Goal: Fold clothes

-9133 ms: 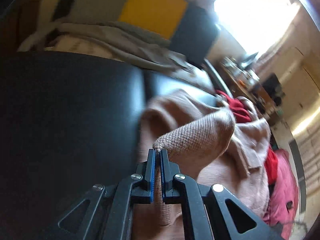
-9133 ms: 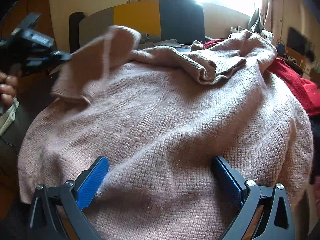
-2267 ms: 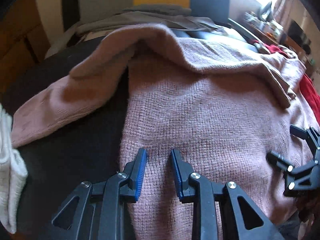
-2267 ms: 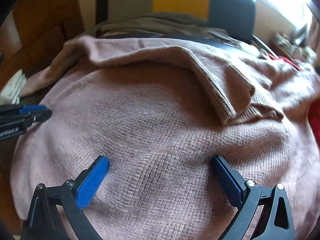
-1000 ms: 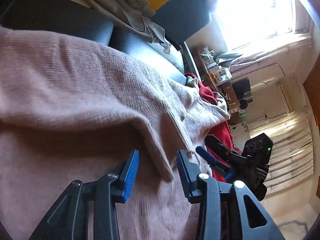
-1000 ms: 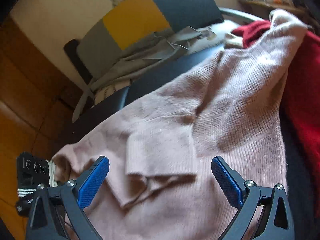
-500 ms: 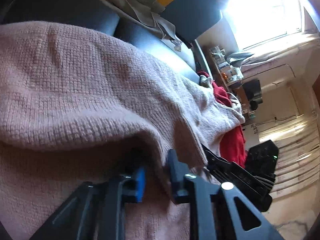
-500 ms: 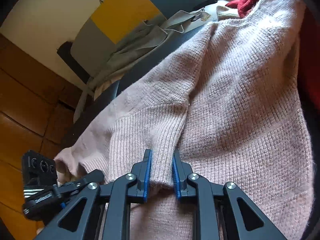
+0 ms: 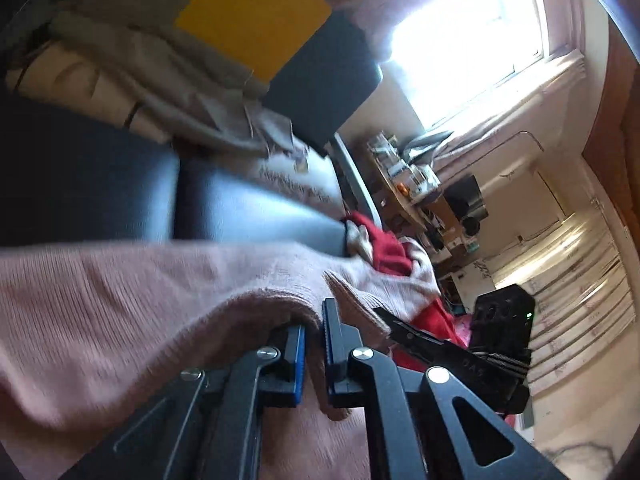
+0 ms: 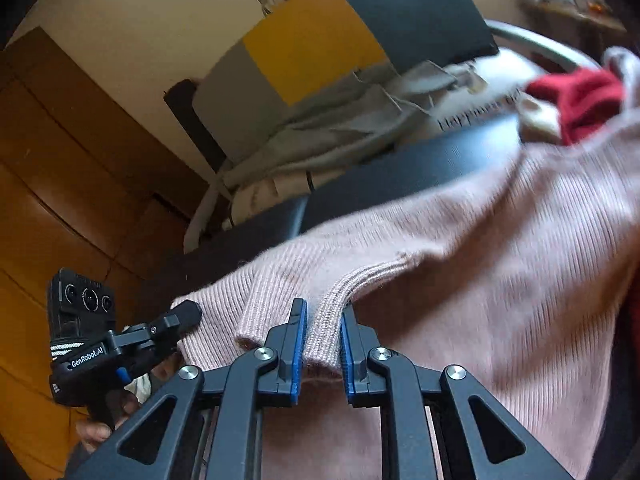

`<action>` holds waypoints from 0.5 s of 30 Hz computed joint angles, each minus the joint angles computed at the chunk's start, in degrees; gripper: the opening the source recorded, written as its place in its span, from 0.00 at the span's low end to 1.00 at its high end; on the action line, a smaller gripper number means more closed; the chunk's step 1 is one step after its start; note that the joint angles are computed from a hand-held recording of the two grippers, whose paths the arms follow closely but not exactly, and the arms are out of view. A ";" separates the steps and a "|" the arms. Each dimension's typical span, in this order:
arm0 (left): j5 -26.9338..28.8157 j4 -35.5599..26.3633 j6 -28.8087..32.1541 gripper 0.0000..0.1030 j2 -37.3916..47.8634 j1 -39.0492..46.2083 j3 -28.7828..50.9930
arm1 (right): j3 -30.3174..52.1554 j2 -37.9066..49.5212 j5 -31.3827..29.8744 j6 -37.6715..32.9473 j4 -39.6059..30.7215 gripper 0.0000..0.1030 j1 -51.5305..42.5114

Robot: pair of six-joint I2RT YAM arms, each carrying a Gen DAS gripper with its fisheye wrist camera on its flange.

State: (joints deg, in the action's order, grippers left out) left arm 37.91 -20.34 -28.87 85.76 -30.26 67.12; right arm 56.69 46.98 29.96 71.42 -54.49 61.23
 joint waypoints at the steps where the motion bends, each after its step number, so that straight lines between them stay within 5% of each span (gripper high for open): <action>1: -0.53 -0.37 0.65 0.05 2.24 0.38 2.90 | 0.98 0.28 -2.77 -3.98 1.21 0.16 -4.50; 8: -4.18 -6.17 4.68 0.05 19.97 1.87 24.77 | 7.51 9.24 -20.75 -23.90 9.03 0.10 -31.77; 15: -7.97 -17.89 7.26 0.05 39.77 2.29 48.82 | 14.60 22.91 -28.08 -31.39 12.32 0.11 -43.60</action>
State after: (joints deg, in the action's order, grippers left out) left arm 29.94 -38.22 -21.61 125.53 -27.97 115.94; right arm 71.29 69.89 1.88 40.03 -42.17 17.63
